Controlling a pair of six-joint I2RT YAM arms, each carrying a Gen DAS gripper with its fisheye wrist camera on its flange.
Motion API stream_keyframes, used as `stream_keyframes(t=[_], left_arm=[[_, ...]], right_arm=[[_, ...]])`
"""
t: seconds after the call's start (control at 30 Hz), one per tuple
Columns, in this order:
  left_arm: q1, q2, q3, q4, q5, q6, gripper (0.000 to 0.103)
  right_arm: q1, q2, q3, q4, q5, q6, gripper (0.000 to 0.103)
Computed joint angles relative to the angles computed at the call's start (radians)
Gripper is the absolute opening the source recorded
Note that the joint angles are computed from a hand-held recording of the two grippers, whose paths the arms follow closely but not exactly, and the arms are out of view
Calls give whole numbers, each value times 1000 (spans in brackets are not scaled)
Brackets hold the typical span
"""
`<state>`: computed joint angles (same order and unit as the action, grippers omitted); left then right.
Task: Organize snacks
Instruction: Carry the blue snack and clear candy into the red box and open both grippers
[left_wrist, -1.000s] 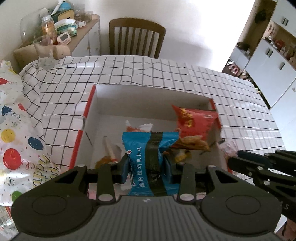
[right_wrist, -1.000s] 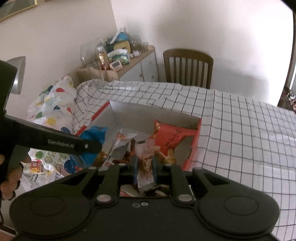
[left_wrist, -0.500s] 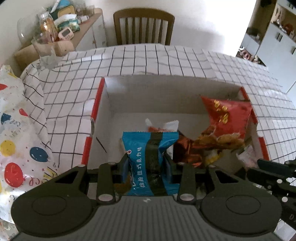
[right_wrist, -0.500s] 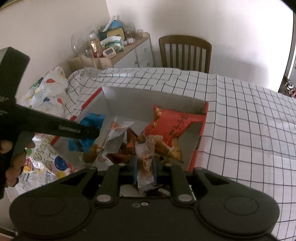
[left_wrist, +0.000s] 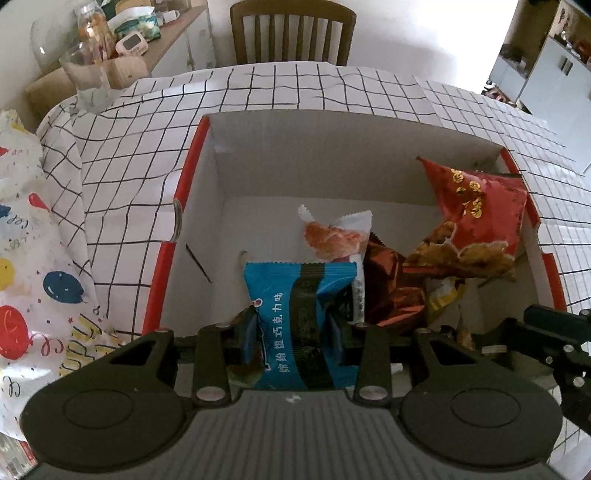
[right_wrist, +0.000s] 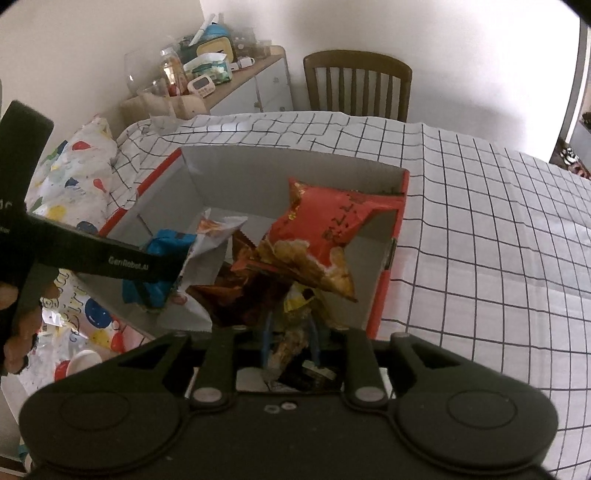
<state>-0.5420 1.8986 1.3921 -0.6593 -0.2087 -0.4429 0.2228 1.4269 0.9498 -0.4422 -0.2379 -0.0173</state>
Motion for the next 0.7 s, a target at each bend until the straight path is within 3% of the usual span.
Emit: stream_keyframes(t=[0.2, 0.27, 0.33, 0.7], left_arm=[[2, -8, -18, 3, -7, -20, 41], [1, -18, -29, 8, -14, -28, 53], [-2, -36, -46, 21, -22, -35, 59], [-63, -160, -118, 45, -89, -81, 69]], right_arm=[[-11, 6, -5, 2, -6, 12, 23], [-11, 3, -7, 0, -6, 15, 25], [-11, 3, -7, -1, -8, 13, 27], [-16, -45, -17, -8, -27, 24, 48]])
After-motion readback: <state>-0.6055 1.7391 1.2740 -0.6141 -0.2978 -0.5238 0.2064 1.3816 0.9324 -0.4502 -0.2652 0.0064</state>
